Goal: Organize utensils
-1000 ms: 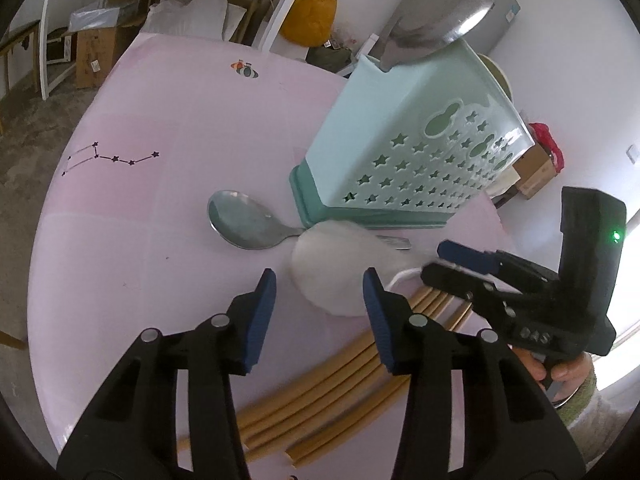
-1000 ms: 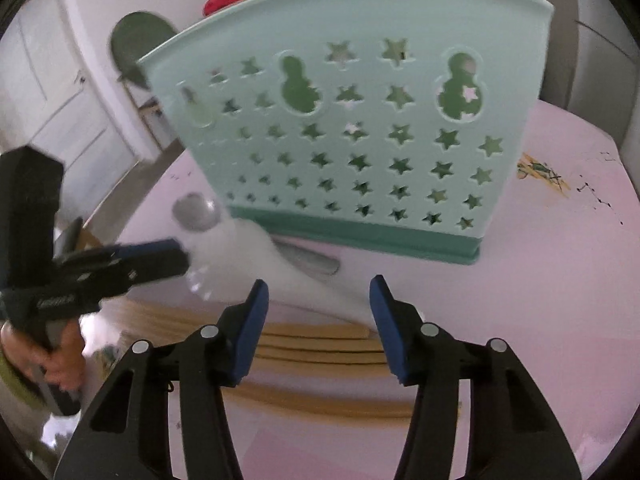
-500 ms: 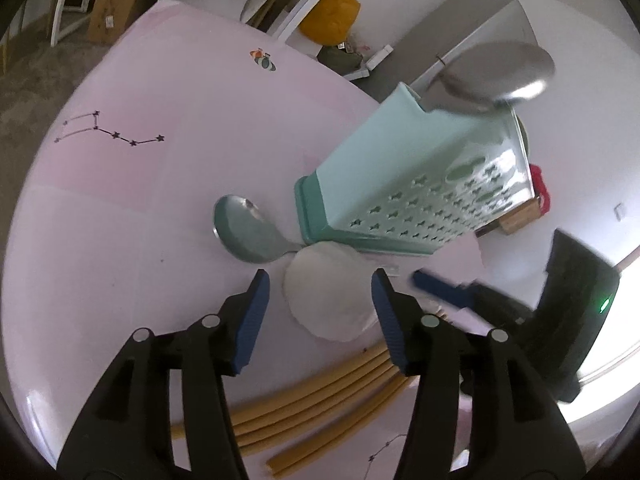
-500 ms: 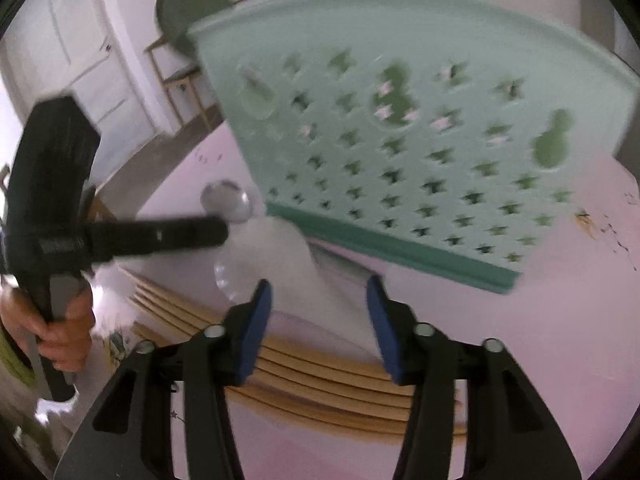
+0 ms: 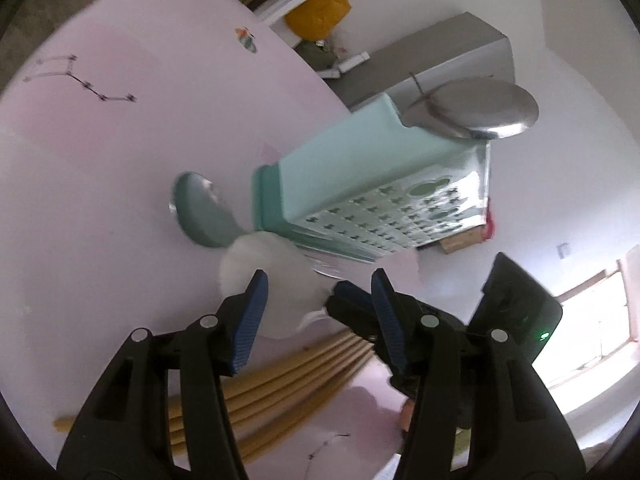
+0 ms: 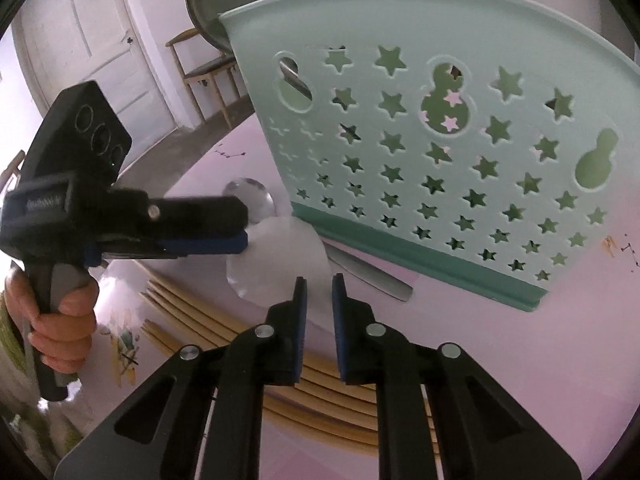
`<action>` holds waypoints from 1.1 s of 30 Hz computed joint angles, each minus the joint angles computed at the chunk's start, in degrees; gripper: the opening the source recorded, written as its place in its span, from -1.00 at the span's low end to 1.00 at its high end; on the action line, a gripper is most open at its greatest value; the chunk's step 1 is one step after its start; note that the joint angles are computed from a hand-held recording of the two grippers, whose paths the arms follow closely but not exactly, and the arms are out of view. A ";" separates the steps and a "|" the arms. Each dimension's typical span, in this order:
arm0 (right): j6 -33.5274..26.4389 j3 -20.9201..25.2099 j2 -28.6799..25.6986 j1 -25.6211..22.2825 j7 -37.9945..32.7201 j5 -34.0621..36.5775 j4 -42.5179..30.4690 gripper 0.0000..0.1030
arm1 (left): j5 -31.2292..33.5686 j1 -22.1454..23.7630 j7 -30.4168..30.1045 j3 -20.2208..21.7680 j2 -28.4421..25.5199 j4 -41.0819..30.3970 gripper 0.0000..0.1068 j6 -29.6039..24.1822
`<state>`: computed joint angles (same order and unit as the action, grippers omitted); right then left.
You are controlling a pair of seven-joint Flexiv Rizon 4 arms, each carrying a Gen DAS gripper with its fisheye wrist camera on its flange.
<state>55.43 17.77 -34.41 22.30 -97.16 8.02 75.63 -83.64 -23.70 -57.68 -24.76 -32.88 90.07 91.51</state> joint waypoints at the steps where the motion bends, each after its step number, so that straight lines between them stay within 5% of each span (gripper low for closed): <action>1: -0.56 0.02 -0.27 0.07 0.23 0.02 -0.67 -0.71 | 2.81 -0.62 -3.01 1.45 0.30 0.96 -0.07 -0.06; 3: -2.27 0.37 -1.04 -0.10 -0.03 0.29 -2.46 -0.49 | 6.74 -0.47 -6.32 2.59 0.93 2.81 -0.10 -0.30; 6: -7.72 2.41 -3.20 -1.27 -2.59 2.93 -7.40 -0.25 | 15.17 -1.27 -14.90 6.44 1.57 5.05 -0.44 -1.77; 11: -12.27 0.97 -6.01 1.20 -4.24 2.56 -12.60 -0.09 | 9.96 5.46 -9.28 -4.29 2.07 7.83 -0.76 4.42; 13: -12.80 0.13 -5.75 1.84 -5.72 1.67 -12.88 -0.09 | 12.29 5.82 -10.80 -4.44 1.71 7.91 -0.84 4.86; 22: -6.16 -3.00 -4.36 6.44 -7.26 -5.39 -9.72 -0.28 | 17.55 17.57 -9.31 -22.00 -2.36 9.32 -0.84 13.52; 24: -4.44 -3.11 -3.30 6.48 -7.74 -6.59 -7.61 -0.29 | 19.09 18.15 -10.37 -22.21 -2.34 9.66 -0.83 13.09; 30: -0.11 -2.61 -1.01 6.65 -7.47 -8.95 -3.07 -0.37 | 27.17 24.18 -13.89 -29.64 -4.90 11.83 -0.56 16.09; 33: 1.31 -1.66 -0.27 6.29 -8.67 -9.01 -1.68 -0.39 | 30.48 24.59 -14.95 -29.38 -4.65 12.16 -0.28 15.44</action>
<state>56.75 16.11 -34.68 28.59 -105.83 -0.98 73.95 -53.17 0.89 -72.63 -54.14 -37.53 102.24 106.95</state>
